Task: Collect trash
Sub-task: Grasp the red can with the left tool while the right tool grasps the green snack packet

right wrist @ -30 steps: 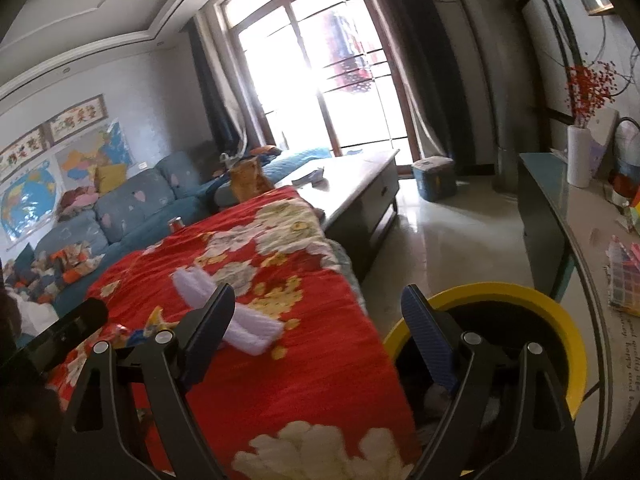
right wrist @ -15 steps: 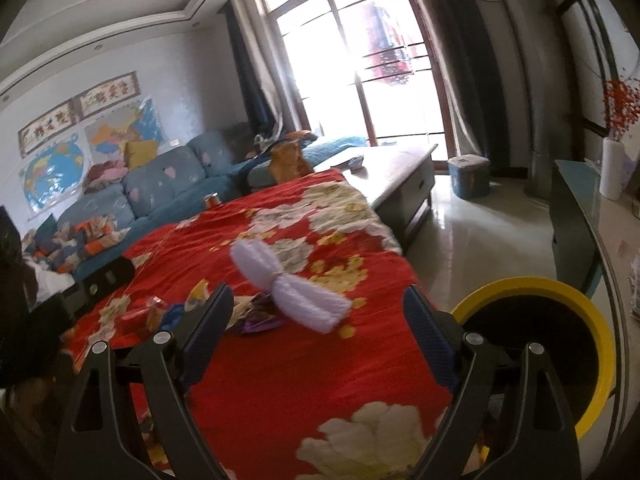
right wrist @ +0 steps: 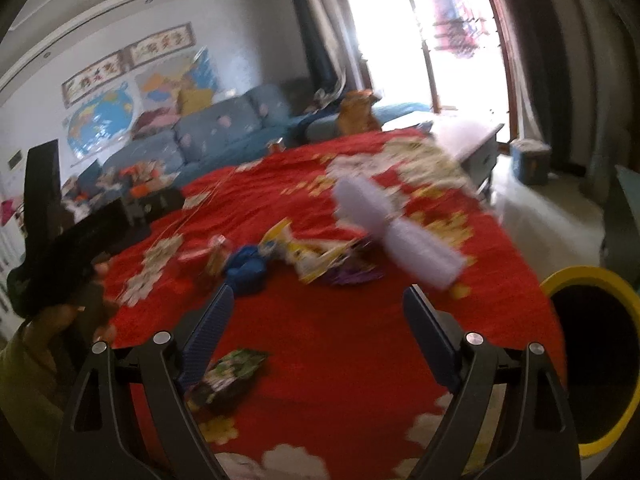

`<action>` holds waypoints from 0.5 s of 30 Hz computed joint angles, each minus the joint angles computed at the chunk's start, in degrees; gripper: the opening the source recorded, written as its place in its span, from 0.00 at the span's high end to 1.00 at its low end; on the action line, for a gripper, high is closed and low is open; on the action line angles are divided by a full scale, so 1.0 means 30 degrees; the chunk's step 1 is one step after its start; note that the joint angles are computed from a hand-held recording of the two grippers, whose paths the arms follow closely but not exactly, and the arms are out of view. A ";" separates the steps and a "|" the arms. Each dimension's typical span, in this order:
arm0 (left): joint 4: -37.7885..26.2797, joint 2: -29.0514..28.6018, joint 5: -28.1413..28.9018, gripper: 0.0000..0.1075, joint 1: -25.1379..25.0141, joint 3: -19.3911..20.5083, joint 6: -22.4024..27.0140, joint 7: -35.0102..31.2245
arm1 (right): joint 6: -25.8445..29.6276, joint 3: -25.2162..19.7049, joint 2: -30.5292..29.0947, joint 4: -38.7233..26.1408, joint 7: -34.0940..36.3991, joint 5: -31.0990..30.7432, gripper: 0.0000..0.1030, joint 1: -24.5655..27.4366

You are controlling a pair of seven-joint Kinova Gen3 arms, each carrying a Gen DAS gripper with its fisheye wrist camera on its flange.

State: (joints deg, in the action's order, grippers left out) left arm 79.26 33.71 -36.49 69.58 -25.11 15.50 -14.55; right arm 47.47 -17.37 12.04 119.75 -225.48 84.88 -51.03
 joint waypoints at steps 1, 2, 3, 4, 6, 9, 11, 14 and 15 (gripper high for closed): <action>0.0091 -0.0043 0.0100 0.15 -0.0183 0.0112 -0.0010 -0.0003 | -0.0460 0.0012 0.0139 -0.0176 0.0236 -0.0037 0.19 0.0138; 0.0235 -0.0133 0.0231 0.15 -0.0439 0.0308 -0.0011 -0.0081 | -0.0807 0.0044 0.0214 -0.0267 0.0433 -0.0064 0.19 0.0228; 0.0327 -0.0196 0.0350 0.15 -0.0664 0.0508 0.0006 -0.0179 | -0.1284 0.0091 0.0377 -0.0489 0.0788 -0.0174 0.19 0.0356; 0.0452 -0.0254 0.0476 0.15 -0.0876 0.0670 -0.0061 -0.0234 | -0.1491 0.0131 0.0517 -0.0619 0.0902 -0.0180 0.19 0.0338; 0.0629 -0.0343 0.0854 0.15 -0.1398 0.1144 -0.0148 -0.0480 | -0.2196 0.0268 0.0778 -0.0888 0.1335 -0.0345 0.19 0.0443; 0.0838 -0.0359 0.1480 0.15 -0.2098 0.1801 -0.0379 -0.1029 | -0.3173 0.0590 0.1235 -0.1431 0.2186 -0.1082 0.19 0.0611; 0.0770 -0.0261 0.1876 0.15 -0.2369 0.2117 -0.0222 -0.1485 | -0.3676 0.0839 0.1461 -0.1625 0.2660 -0.1390 0.19 0.0595; 0.0670 -0.0086 0.2398 0.15 -0.2814 0.2631 -0.0148 -0.2174 | -0.4512 0.1210 0.1721 -0.1811 0.3166 -0.1682 0.19 0.0559; 0.0637 -0.0030 0.2573 0.15 -0.2941 0.2786 -0.0107 -0.2399 | -0.4775 0.1279 0.1829 -0.1938 0.3564 -0.2007 0.19 0.0578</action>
